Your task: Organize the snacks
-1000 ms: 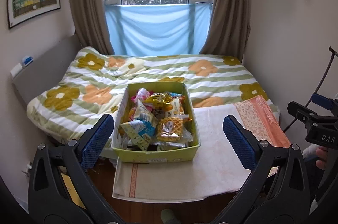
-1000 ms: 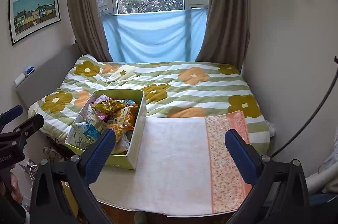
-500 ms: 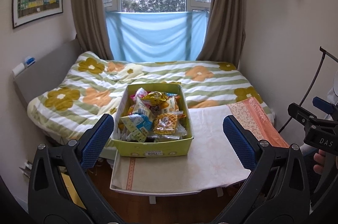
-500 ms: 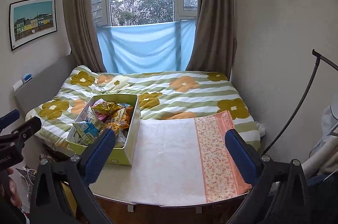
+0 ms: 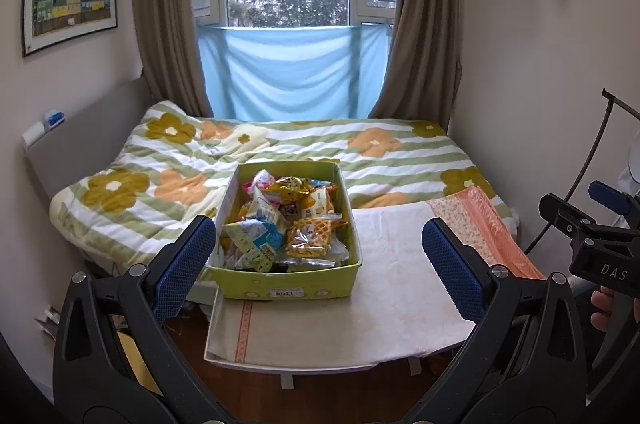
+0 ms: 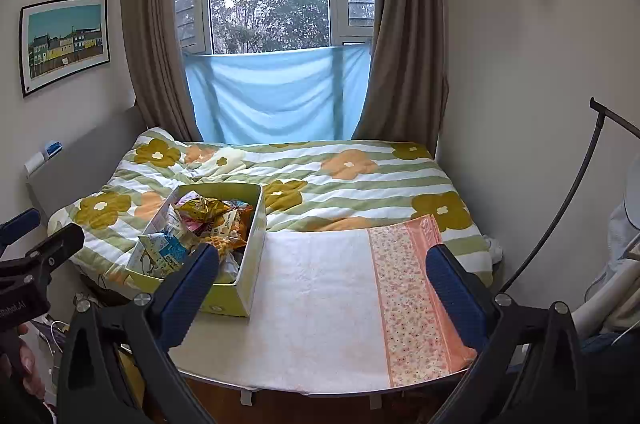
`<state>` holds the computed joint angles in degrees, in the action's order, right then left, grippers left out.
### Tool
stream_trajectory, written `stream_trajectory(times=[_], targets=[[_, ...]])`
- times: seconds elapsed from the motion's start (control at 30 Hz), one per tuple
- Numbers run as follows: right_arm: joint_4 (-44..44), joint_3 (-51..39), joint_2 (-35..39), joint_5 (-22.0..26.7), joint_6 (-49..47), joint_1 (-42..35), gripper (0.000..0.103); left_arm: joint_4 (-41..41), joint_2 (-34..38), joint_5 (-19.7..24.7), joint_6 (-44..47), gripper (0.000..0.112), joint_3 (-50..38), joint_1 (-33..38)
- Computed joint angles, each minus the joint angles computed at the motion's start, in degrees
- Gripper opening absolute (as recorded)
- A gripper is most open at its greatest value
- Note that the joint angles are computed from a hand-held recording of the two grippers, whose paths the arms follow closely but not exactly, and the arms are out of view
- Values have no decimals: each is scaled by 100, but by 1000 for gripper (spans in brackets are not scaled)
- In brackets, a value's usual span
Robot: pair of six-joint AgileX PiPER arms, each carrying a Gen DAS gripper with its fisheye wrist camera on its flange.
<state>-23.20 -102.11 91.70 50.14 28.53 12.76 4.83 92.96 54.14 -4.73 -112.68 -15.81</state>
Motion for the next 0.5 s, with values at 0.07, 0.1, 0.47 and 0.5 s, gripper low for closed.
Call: stream_trajectory(times=[0.07, 0.1, 0.47, 0.5], targets=[[14, 26, -13, -30, -23, -20, 103, 52, -5, 2, -49, 103, 9, -23], [1, 67, -42, -47, -4, -10, 103, 48, -9, 0, -50, 103, 15, -25], [1, 142, -90, -83, 0, -23, 103, 171, -128, -38, -238, 103, 163, -86], [27, 151, -97, -83, -17, -32, 103, 168, -139, -43, -251, 103, 176, -83]])
